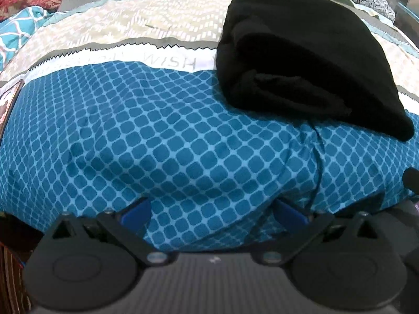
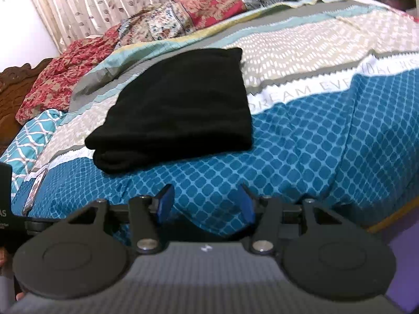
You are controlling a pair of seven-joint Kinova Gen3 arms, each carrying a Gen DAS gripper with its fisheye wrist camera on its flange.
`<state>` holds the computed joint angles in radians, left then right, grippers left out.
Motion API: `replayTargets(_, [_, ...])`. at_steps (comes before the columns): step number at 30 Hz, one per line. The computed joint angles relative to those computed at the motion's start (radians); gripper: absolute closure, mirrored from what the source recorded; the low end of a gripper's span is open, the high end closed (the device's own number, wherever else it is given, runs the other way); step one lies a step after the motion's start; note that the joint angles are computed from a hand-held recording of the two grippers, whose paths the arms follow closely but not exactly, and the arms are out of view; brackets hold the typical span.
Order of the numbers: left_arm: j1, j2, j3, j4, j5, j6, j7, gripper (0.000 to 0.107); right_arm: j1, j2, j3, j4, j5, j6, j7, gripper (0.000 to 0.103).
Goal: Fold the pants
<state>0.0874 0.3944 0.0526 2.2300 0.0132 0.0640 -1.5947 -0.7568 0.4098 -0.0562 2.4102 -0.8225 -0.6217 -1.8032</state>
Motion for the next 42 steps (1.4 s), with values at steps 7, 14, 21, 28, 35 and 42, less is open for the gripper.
replayTargets(7, [-0.006,0.002,0.001,0.009,-0.001,-0.020,0.000,0.005,0.006,-0.001,-0.006,0.009,0.013,-0.005,-0.019,0.046])
replayTargets(14, [0.093,-0.057,-0.086,0.047,-0.003,-0.066,0.019,0.005,-0.021,-0.002,0.003,0.004,-0.027,-0.026,0.030,0.045])
replayTargets(21, [0.305,-0.135,-0.260,0.145,0.152,-0.239,-0.095,0.005,-0.073,-0.012,0.002,0.012,-0.143,-0.093,0.093,0.036])
replayTargets(28, [0.558,-0.150,-0.420,0.223,0.413,-0.464,-0.333,0.005,-0.101,-0.022,-0.028,0.015,-0.262,-0.176,0.163,0.032])
replayTargets(35, [0.571,-0.190,-0.404,0.203,0.593,-0.468,-0.525,0.005,-0.179,-0.012,-0.075,-0.007,-0.471,-0.391,0.284,0.020])
replayTargets(42, [0.504,-0.245,-0.429,0.119,0.762,-0.212,-0.723,0.005,-0.111,-0.059,-0.128,-0.027,-0.473,-0.364,0.236,0.019])
